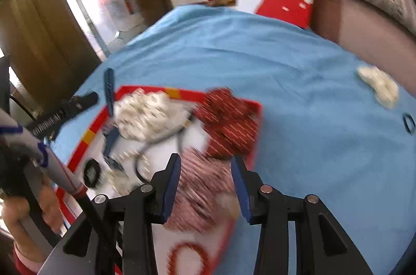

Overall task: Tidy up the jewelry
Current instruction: 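Open both tools to release the watch and lanyard in the tray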

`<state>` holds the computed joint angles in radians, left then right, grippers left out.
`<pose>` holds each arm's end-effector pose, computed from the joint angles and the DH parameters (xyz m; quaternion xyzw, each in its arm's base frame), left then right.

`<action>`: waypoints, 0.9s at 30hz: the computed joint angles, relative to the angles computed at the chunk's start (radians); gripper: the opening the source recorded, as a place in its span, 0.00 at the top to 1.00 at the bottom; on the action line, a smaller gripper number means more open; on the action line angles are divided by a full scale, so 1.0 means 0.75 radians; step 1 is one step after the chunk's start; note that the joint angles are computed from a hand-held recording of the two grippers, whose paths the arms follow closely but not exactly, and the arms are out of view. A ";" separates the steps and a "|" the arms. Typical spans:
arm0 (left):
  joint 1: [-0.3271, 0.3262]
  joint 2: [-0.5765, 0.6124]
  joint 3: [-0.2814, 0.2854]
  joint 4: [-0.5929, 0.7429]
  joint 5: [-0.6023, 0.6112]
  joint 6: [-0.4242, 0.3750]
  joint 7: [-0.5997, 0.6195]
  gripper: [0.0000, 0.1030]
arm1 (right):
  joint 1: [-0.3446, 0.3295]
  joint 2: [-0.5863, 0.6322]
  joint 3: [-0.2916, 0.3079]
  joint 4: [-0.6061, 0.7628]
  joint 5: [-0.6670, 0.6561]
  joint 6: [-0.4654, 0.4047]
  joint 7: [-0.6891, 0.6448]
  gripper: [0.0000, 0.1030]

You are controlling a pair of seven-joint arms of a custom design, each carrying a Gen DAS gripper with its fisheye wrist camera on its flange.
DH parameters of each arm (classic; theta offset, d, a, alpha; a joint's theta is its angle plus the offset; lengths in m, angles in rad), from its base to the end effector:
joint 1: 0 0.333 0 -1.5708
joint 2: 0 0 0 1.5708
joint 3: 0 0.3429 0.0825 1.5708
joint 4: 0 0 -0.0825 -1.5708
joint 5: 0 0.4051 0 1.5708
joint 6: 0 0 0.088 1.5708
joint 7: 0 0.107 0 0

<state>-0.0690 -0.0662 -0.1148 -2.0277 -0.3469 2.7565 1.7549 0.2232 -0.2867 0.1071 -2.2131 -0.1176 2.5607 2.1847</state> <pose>0.5949 -0.0981 0.5881 -0.6140 0.6807 -0.3534 0.1863 0.4946 0.1771 0.5864 -0.6003 0.7348 -0.1535 0.2760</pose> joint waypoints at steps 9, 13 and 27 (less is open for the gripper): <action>-0.018 -0.053 -0.016 -0.064 0.058 0.080 -0.047 0.40 | 0.058 -0.030 -0.059 -0.127 0.233 0.006 -0.078 0.83; -0.031 -0.071 -0.010 -0.091 0.088 0.124 -0.068 0.35 | 0.068 -0.036 -0.078 -0.141 0.334 0.033 -0.109 0.88; -0.034 -0.087 -0.017 -0.120 0.180 0.206 -0.143 0.29 | 0.055 -0.083 -0.004 -0.161 0.220 0.000 -0.007 0.82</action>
